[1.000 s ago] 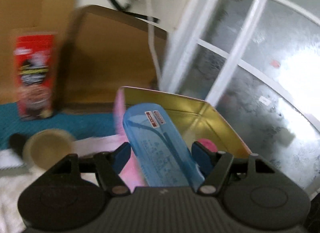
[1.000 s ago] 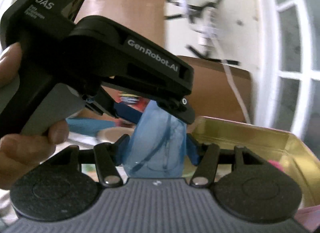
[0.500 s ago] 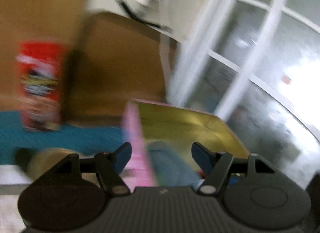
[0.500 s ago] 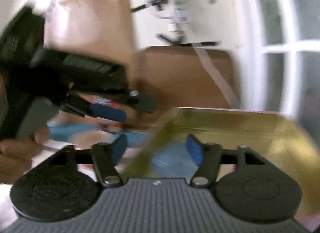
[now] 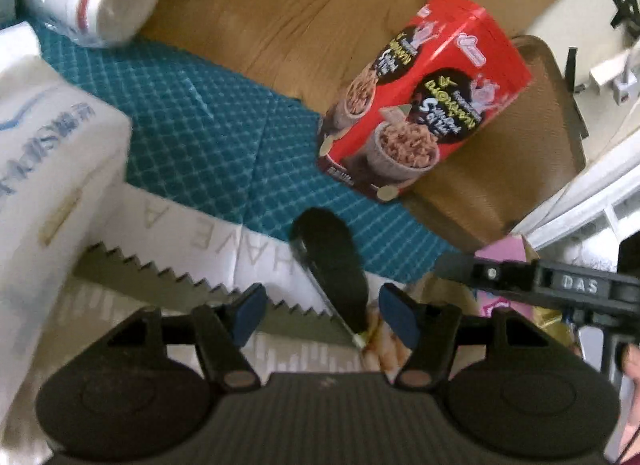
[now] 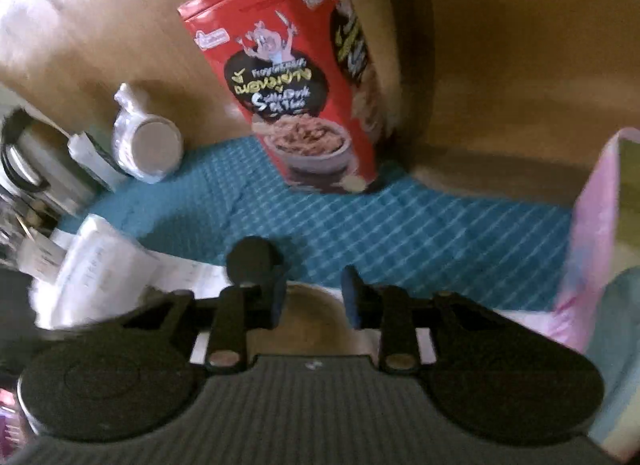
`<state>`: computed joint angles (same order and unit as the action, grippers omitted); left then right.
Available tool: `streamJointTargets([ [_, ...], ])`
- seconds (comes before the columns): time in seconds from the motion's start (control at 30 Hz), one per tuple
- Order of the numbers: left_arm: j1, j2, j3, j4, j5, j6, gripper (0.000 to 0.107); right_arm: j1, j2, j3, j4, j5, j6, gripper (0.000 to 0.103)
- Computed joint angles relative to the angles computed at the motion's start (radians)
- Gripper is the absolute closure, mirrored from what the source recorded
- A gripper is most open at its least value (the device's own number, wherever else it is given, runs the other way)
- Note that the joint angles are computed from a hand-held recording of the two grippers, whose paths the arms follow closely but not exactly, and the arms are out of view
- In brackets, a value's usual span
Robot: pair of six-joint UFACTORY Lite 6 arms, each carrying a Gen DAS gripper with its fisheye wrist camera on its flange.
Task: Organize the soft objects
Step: 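Grasp the black cylinder on the teal mat with the right tool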
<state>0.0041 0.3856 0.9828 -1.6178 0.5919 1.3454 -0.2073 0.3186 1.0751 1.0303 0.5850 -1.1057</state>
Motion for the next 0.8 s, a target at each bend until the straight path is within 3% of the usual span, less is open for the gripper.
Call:
streamJointTargets([
  [0.23,-0.004,0.110,0.112,-0.078,0.047,0.049,0.044,0.023,0.123,0.158,-0.039,0.163,0.088,0.069],
  [0.37,0.023,0.097,0.083,-0.136,0.068,0.122,0.043,0.091,0.191,0.242,-0.101,0.033,0.165,0.068],
  [0.47,0.046,0.062,0.024,-0.199,0.074,0.200,0.043,0.147,0.277,0.342,-0.203,0.028,0.264,0.066],
  [0.7,0.163,-0.128,-0.186,-0.300,0.117,0.300,0.046,0.283,0.384,0.473,-0.364,0.006,0.408,0.045],
  [0.8,0.250,-0.210,-0.278,-0.261,0.197,0.311,0.044,0.308,0.395,0.481,-0.436,0.007,0.435,0.050],
])
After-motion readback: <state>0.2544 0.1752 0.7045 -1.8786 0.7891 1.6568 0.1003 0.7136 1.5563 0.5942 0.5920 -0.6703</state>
